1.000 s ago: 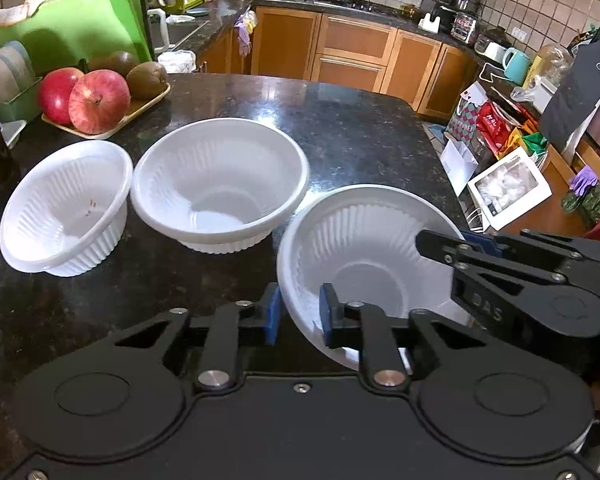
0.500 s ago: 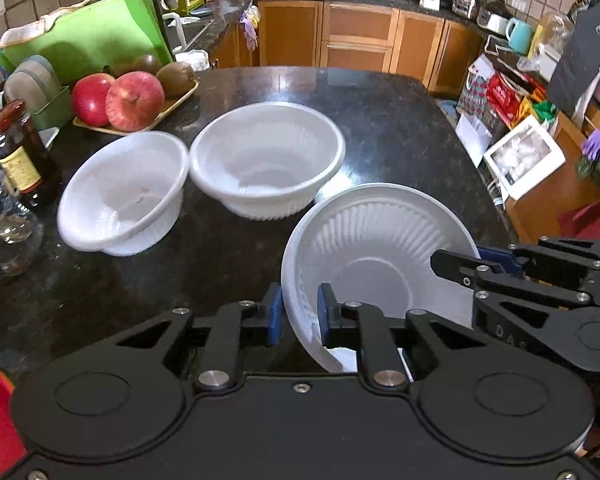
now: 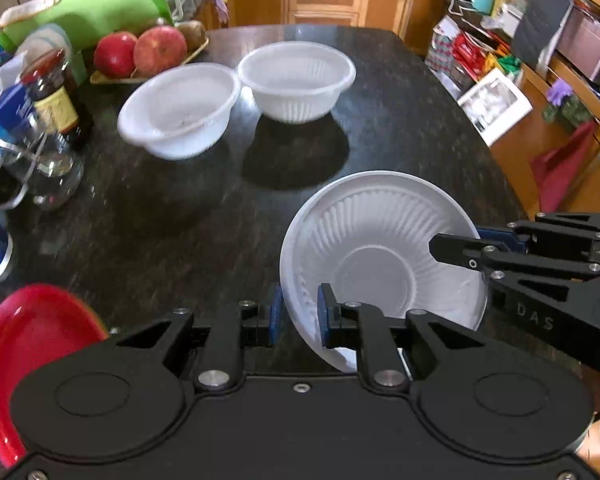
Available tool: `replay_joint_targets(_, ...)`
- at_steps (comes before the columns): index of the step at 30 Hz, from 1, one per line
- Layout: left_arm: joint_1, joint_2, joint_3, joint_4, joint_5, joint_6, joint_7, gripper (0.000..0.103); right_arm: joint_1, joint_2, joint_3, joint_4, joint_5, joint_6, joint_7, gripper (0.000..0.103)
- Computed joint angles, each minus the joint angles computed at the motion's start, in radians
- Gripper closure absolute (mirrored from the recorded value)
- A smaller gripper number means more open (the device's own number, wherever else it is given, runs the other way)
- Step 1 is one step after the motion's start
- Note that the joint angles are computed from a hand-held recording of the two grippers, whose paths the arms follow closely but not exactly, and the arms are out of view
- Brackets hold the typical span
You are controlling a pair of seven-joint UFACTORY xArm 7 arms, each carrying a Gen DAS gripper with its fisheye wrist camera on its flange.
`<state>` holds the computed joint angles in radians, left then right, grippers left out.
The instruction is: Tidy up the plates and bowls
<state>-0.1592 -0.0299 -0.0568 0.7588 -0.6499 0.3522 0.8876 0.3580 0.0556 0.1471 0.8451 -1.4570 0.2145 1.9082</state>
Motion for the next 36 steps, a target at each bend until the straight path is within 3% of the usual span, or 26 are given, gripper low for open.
replay_joint_targets(7, 0.039, -0.055, 0.06, -0.031, -0.029, 0.117, 0.15, 0.079, 0.085, 0.017, 0.049, 0.019, 0.196, 0.108, -0.049, 0.087)
replay_joint_targets(12, 0.072, -0.062, 0.093, -0.019, -0.079, 0.208, 0.268, 0.079, 0.146, 0.041, 0.057, 0.045, 0.253, 0.188, -0.009, 0.087)
replay_joint_targets(18, 0.09, -0.055, 0.094, -0.02, -0.161, 0.219, 0.397, 0.075, 0.213, 0.059, 0.06, 0.074, 0.245, 0.319, 0.097, 0.086)
replay_joint_targets(22, 0.104, -0.049, 0.095, -0.018, -0.185, 0.227, 0.453, 0.069, 0.254, 0.061, 0.078, 0.088, 0.23, 0.445, 0.158, 0.075)
replay_joint_targets(25, 0.119, -0.042, 0.099, -0.007, -0.192, 0.246, 0.464, 0.055, 0.273, 0.048, 0.089, 0.08, 0.22, 0.504, 0.213, 0.074)
replay_joint_targets(32, 0.15, -0.066, 0.12, -0.007, -0.31, 0.262, 0.58, 0.049, 0.304, 0.025, 0.123, 0.075, 0.209, 0.634, 0.29, 0.071)
replay_joint_targets(36, 0.151, -0.102, 0.138, -0.017, -0.454, 0.243, 0.708, 0.041, 0.323, 0.013, 0.142, 0.084, 0.196, 0.717, 0.312, 0.063)
